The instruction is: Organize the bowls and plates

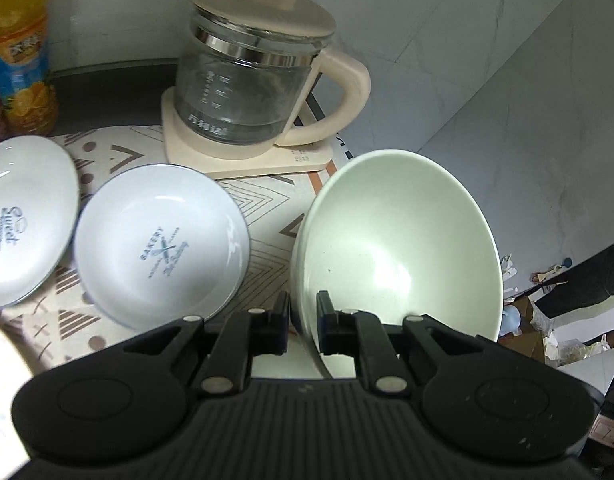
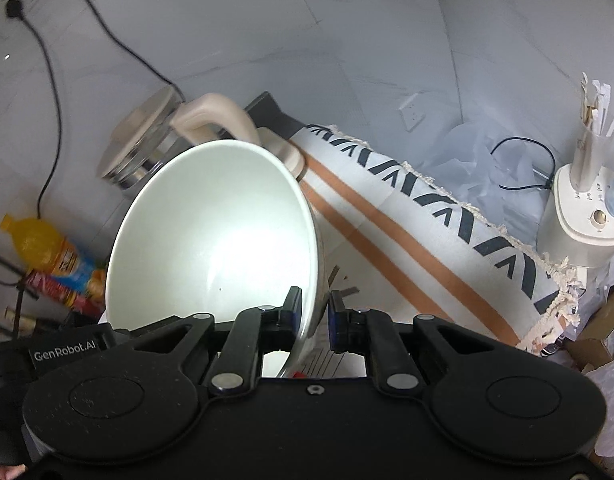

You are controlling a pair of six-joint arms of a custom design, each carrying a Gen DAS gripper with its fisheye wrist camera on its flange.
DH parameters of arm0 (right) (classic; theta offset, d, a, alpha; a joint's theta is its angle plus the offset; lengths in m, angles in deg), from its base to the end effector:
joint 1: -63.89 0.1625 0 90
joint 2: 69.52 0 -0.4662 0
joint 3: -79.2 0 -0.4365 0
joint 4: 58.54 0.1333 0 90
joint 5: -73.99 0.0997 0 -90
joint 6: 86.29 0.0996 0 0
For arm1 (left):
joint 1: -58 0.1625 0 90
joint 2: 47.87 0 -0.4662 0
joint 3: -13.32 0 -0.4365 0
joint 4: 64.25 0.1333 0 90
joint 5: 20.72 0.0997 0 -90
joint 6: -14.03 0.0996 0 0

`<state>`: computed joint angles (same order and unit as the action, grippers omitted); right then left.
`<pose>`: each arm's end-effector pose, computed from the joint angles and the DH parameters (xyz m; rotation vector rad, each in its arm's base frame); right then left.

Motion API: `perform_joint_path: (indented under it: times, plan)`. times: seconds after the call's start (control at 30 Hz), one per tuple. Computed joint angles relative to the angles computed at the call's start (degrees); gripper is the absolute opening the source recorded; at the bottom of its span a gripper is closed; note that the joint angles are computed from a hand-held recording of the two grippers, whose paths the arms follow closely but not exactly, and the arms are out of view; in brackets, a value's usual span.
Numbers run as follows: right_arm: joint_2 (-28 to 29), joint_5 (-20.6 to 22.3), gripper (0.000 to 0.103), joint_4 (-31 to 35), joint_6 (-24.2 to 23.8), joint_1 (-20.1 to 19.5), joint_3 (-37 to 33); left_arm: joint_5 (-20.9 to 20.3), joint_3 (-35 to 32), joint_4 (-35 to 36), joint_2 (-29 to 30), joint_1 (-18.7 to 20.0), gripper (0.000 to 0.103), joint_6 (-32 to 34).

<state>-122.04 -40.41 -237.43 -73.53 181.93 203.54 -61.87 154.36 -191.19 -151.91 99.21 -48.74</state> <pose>0.3360 -0.4349 0.0603 0.2806 -2.7716 0.6015 -0.1149 -0.3775 0.2864 -0.3038 2.4826 -0.9385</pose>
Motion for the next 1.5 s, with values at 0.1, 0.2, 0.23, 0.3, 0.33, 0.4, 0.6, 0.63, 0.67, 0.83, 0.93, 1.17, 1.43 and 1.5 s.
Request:
perform_joint_path:
  times: [0.1, 0.2, 0.23, 0.3, 0.33, 0.4, 0.6, 0.63, 0.67, 0.83, 0.93, 1.17, 1.43, 1.5]
  plan:
    - [-0.7, 0.4, 0.013, 0.3, -0.3, 0.5, 0.8, 0.2, 0.3, 3.9, -2.0, -1.6, 0.012, -3.3]
    - [-1.5, 0.3, 0.013, 0.9, -1.5, 1.5, 1.3, 0.6, 0.6, 8.5, -4.5, -3.8, 0.012, -7.1]
    - [-1.6, 0.3, 0.013, 0.9, -2.4, 1.9, 1.4, 0.8, 0.6, 10.3, -5.2, -4.6, 0.012, -8.7]
    - [-1.9, 0.2, 0.013, 1.4, -3.5, 2.4, 1.7, 0.9, 0.5, 13.3, -6.2, -5.9, 0.012, -11.3]
    - [-2.1, 0.2, 0.013, 1.9, -3.7, 2.6, 1.7, 0.9, 0.5, 14.8, -6.7, -6.5, 0.012, -12.6]
    - [-2.5, 0.3, 0.014, 2.4, -4.4, 3.0, 2.0, 1.0, 0.5, 17.9, -7.8, -7.9, 0.012, -14.8]
    - [-3.4, 0.6, 0.014, 3.4, -6.3, 3.5, 3.1, -0.2, 1.2, 23.2, -10.1, -10.3, 0.012, -19.6]
    - [-3.4, 0.3, 0.014, 3.3, -6.8, 3.7, 3.3, -0.6, 1.3, 24.1, -10.4, -10.6, 0.012, -20.2]
    - [-3.4, 0.1, 0.014, 3.2, -7.0, 3.8, 3.4, -1.0, 1.5, 24.8, -10.6, -10.9, 0.012, -20.9]
    - [-3.4, -0.4, 0.015, 4.2, -8.0, 4.1, 3.6, -2.9, 2.4, 26.7, -11.7, -11.6, 0.012, -23.0]
    - [-3.2, -1.1, 0.015, 5.3, -7.8, 4.2, 3.7, -4.1, 2.9, 26.8, -11.6, -11.5, 0.012, -23.7]
    - [-2.5, -2.0, 0.015, 8.7, -6.5, 4.3, 3.6, -6.1, 4.3, 27.2, -12.5, -10.8, 0.013, -25.3]
    - [-1.9, -1.3, 0.019, 10.4, -7.3, 4.6, 2.7, -7.7, 4.5, 27.3, -12.5, -8.5, 0.013, -25.1]
    - [-1.4, -2.0, 0.02, 12.3, -7.0, 4.7, 2.3, -8.1, 4.7, 27.3, -13.0, -8.0, 0.013, -25.2]
